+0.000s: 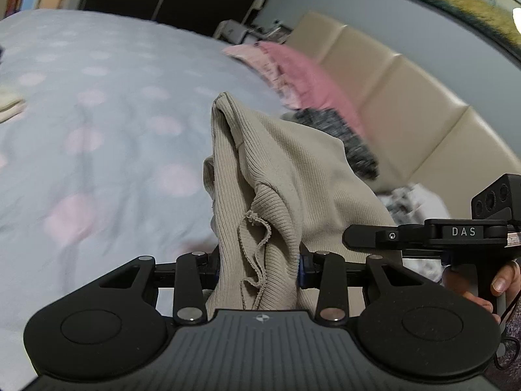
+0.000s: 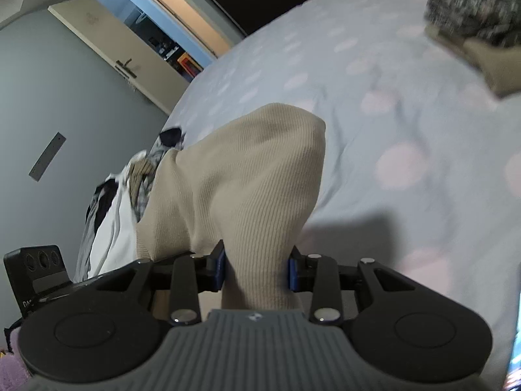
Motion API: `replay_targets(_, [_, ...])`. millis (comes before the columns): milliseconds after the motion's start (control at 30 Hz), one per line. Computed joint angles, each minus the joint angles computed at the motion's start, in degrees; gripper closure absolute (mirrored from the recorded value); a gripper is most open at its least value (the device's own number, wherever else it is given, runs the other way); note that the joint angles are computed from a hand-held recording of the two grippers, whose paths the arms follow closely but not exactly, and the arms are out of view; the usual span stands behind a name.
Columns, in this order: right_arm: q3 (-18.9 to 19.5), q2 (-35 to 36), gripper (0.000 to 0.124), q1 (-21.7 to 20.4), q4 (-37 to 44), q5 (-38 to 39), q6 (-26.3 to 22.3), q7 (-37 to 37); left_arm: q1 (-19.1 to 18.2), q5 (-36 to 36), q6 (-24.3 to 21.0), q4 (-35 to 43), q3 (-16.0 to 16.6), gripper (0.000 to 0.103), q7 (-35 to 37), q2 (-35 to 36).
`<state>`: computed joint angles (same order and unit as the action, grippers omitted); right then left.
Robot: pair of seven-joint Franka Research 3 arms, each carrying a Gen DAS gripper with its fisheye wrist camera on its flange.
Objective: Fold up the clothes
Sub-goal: 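Lift the folded top with both grippers and carry it to the clothes stack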
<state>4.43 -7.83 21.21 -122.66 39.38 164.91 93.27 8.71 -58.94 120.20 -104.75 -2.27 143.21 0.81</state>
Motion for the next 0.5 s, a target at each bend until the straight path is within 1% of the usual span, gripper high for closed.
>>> replay_targets(67, [-1.29,-1.46,0.086,-1.81,0.36,-2.48,-2.60,-0.12,-1.23,-1.29,0.61,1.94,-1.29,0.068,-1.06,1.38])
replay_targets(133, [-2.53,-2.57,0.086,-3.67,1.14,-4.66,-5.19,-0.59,-2.61,-2.44,2.21,4.18,-2.87,0.068,-2.00,3.25])
replay_targets(267, [-4.60,-2.11,0.086,-8.28,5.46,-10.40,-10.61,-0.85,-5.39,-3.28,5.90,11.20,-6.53,0.068,-5.39,9.05])
replay_targets(367, [-6.23,-0.14,0.086,-11.41,10.75,-13.76,-14.43,-3.34,-6.55,-2.26,6.74,20.09,-9.64,0.068,-9.47,15.92])
replay_targets(500, [-7.90,4.30,0.086,-15.09,19.24,-16.07,-18.32,-8.14,-10.26,4.27,9.16,36.30,-13.36,0.068,-14.92,27.43])
